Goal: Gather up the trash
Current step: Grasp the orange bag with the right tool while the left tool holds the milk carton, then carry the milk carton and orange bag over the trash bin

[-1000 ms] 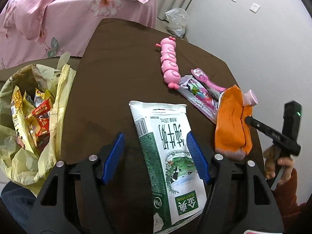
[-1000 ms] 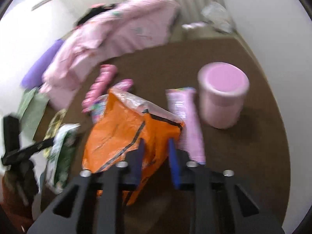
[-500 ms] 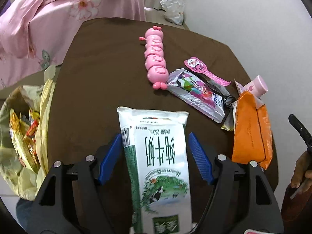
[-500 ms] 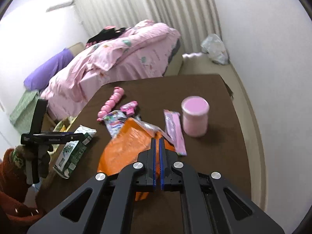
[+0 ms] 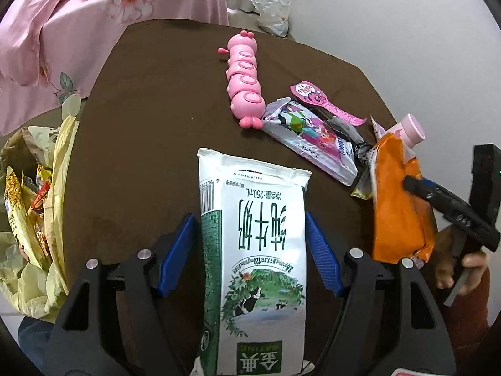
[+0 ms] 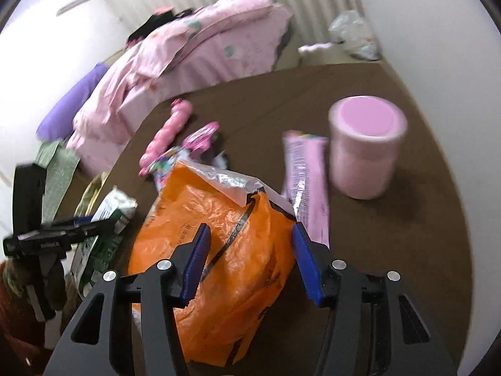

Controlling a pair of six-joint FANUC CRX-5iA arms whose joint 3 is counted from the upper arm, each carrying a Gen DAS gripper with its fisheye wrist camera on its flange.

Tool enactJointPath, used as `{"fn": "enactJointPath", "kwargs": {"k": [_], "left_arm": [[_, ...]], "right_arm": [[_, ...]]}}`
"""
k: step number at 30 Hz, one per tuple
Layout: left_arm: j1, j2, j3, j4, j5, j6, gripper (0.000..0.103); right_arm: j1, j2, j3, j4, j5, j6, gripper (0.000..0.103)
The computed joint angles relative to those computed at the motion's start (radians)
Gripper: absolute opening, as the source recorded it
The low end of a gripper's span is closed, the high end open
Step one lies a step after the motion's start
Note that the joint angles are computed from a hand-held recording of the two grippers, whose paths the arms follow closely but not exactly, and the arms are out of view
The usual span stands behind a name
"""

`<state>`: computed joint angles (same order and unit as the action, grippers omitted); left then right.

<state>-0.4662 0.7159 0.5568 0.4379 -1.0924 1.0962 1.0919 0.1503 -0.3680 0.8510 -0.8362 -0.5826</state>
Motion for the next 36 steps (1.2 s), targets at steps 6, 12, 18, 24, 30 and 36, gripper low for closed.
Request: {"fn": "enactJointPath", "kwargs": {"k": [6, 12, 18, 24, 30, 36], "left_arm": [[0.005, -0.015, -0.016, 0.022, 0.007, -0.027, 0.067], [0.001, -0.022, -0.008, -0.014, 0.000, -0.029, 0.071], [-0.018, 0.014, 0.065, -0.057, -0.027, 0.003, 0.074], [-0.063, 0.070, 0.198, -0.199, -0.097, 0.066, 0.067], [-0.028, 0.002, 0.087, -0.093, -0.035, 0.021, 0.067], [0.025, -0.159, -0.154, 0.081, 0.126, -0.110, 0.066]], "right_arm": [[0.019, 0.024, 0.053, -0.046, -0.004, 0.145, 0.015], [0.122, -0.028, 0.028, 0.050, -0.187, 0.021, 0.011], [0.212, -0.075, 0.003, 0.050, -0.372, -0.097, 0.011], [0.225, -0.073, 0.003, 0.019, -0.403, -0.121, 0.011], [0.217, -0.047, 0.036, 0.048, -0.407, -0.066, 0.011], [0.209, -0.011, 0.099, 0.099, -0.429, 0.008, 0.011]]}}
